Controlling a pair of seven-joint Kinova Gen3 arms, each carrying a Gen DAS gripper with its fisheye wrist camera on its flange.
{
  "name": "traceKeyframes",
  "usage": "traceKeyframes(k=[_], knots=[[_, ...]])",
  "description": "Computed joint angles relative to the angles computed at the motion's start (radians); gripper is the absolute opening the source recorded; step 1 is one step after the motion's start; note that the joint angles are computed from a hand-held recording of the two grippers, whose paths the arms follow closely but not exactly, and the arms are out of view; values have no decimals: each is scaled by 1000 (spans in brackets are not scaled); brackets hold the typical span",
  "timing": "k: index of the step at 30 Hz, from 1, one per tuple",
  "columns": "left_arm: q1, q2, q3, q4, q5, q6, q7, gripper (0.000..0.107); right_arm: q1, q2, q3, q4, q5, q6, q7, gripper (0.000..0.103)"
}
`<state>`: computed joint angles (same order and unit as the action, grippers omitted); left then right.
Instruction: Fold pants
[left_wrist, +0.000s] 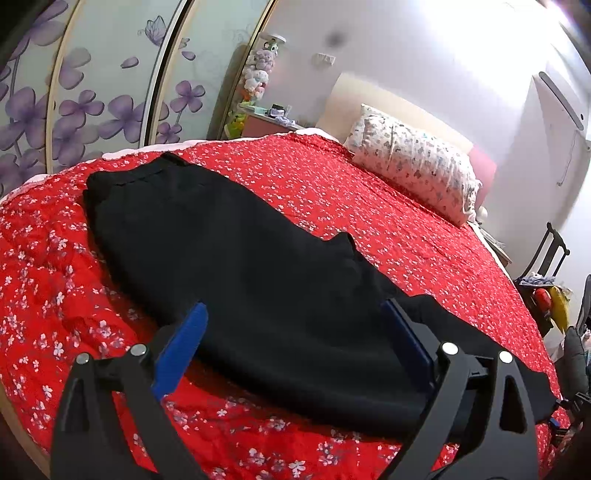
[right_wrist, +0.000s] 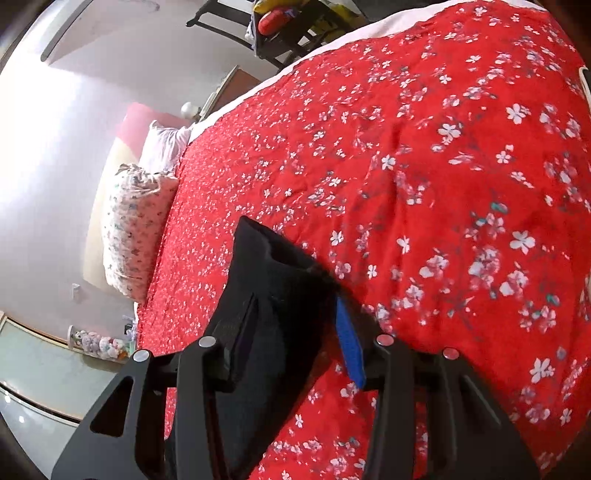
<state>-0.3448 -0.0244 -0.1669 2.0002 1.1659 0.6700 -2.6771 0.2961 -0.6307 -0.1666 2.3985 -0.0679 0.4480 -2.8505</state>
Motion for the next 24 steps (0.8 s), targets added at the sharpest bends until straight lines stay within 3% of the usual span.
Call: traceKeyframes(k=[5, 8, 11, 17, 24], knots=[[6, -4, 3, 1, -2, -4, -3, 95, 38, 61, -59, -39, 55, 29, 0, 44], [10, -8, 2, 7, 3, -15, -16, 95, 85, 49, -128, -46, 97, 24, -44, 26], [12, -8, 1, 7, 3, -20, -16, 95, 138, 12, -200, -55, 121, 1, -93, 19], [3, 2, -3, -6, -10, 4, 14, 95, 215, -1, -334, -127, 201, 37, -122, 17], [-11, 8, -6, -15, -4, 16, 21, 96, 225, 3, -352, -122, 219, 5, -155, 17]])
